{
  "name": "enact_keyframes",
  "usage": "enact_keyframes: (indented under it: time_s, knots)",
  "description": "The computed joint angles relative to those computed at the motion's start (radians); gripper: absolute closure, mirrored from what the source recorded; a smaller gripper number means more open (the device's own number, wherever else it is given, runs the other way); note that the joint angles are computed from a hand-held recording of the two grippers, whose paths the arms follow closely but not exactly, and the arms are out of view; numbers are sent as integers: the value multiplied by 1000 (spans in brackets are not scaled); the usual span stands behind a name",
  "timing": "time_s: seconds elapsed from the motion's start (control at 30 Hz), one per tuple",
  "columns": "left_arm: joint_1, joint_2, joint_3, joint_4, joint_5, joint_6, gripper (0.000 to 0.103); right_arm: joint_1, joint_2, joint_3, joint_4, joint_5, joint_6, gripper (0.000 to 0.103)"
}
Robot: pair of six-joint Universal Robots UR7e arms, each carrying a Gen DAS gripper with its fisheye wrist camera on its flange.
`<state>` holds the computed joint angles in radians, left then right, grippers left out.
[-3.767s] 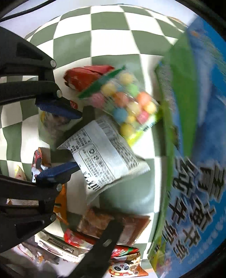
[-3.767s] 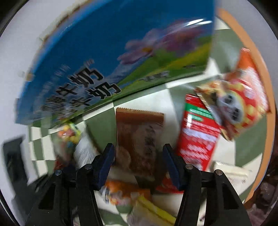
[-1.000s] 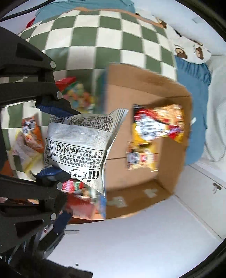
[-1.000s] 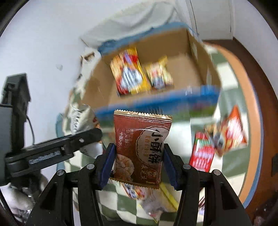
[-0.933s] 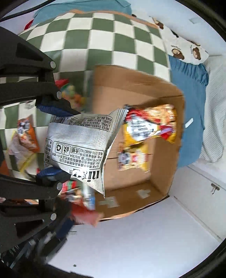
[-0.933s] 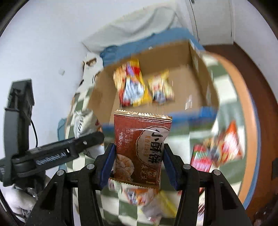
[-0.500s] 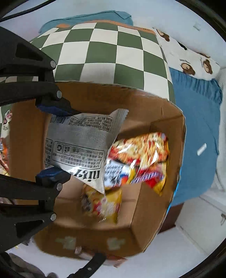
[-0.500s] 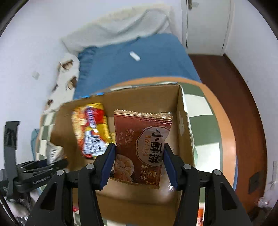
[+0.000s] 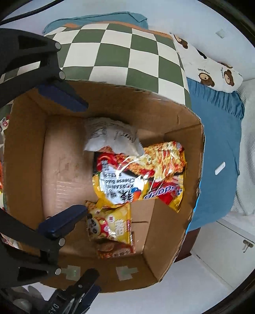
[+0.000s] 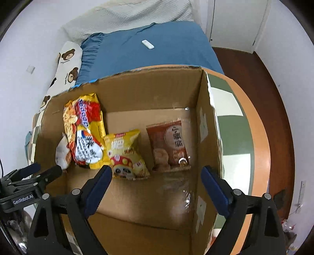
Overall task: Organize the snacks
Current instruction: 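Carry both packs into the cardboard box and release them, then grasp the clear yellow-topped snack bag with the left tool while the right tool grasps the Franzzi cookie pack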
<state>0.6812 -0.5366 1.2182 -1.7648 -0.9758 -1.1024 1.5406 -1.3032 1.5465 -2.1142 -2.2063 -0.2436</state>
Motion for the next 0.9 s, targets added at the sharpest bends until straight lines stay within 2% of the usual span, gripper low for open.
enact_keyframes:
  time_s: [0.27,0.6,0.9]
  knots:
    - [-78,-42,60,-20,65,-23,6,23,-92,92,-50,16,-33,9]
    - [-199,-122,143,-30,161,-47,6,101,-260,222,-143,36,-50,9]
    - [-275,-171,205,-43,192,-57,6,177,-384,317,-203,17,-53,9]
